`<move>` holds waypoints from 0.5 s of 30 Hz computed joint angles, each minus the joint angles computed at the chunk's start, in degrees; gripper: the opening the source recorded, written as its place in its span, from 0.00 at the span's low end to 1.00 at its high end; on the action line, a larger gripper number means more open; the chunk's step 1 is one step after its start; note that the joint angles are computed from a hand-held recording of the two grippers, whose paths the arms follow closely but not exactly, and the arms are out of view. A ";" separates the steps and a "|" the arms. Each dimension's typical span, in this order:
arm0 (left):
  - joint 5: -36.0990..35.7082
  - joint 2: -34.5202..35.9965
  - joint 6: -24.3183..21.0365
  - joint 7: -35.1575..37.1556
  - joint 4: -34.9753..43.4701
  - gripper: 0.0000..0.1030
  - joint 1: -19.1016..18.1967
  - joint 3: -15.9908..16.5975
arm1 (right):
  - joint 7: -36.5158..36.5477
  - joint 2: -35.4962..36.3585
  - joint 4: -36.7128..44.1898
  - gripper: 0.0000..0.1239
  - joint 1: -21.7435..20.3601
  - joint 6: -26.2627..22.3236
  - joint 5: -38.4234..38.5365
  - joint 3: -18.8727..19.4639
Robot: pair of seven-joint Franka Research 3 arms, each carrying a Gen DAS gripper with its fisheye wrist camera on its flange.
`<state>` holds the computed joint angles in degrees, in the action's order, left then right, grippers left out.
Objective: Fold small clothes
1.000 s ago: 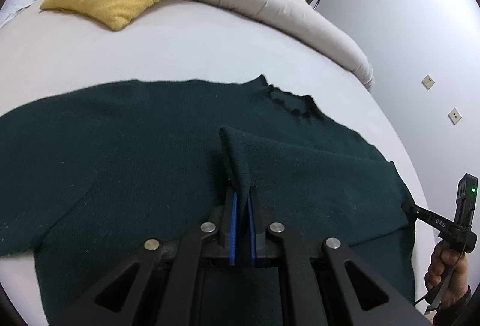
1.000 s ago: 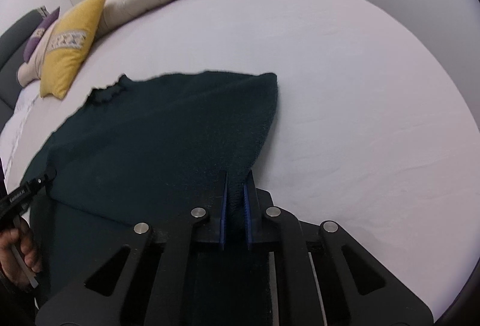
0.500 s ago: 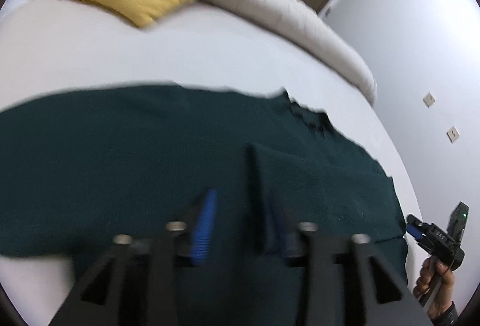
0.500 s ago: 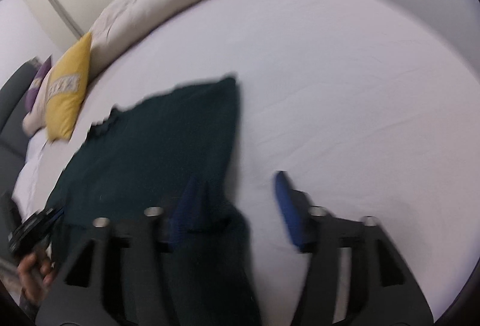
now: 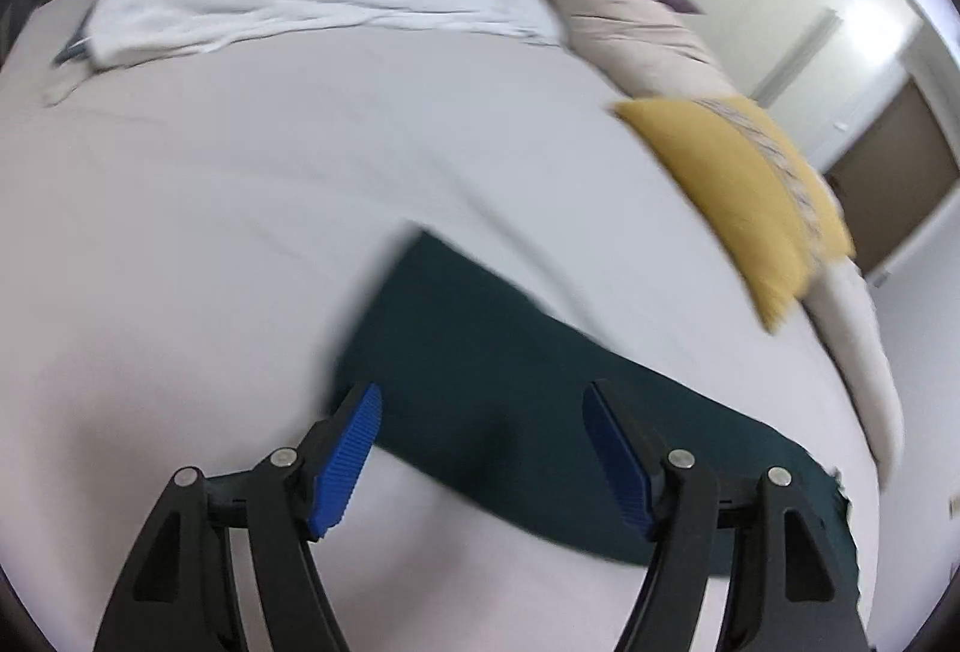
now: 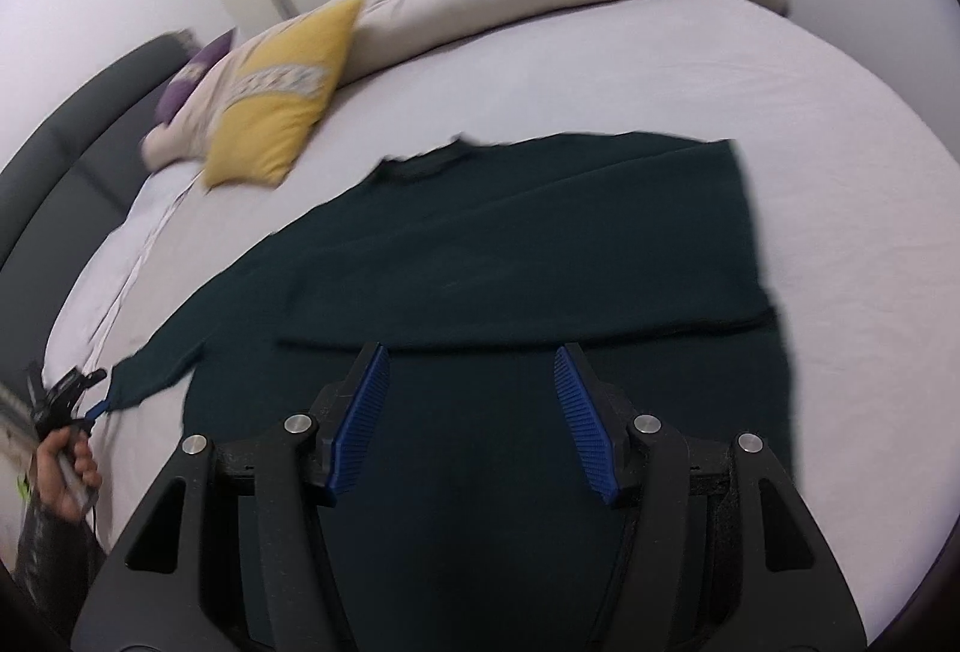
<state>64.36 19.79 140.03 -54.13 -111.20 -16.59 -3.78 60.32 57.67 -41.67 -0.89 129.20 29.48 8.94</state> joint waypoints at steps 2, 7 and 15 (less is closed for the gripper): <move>-1.18 -0.54 2.54 0.58 -1.93 0.69 1.55 0.25 | -1.05 -2.76 -4.71 0.45 0.79 1.41 0.19 0.18; 0.47 -0.15 4.76 -2.71 -2.61 0.45 2.37 1.51 | -2.24 -5.55 -9.07 0.45 1.92 2.43 1.04 0.34; 0.66 -1.07 2.37 1.00 -0.68 0.14 1.45 0.59 | -3.41 -7.53 -12.23 0.44 -0.11 3.37 4.02 0.46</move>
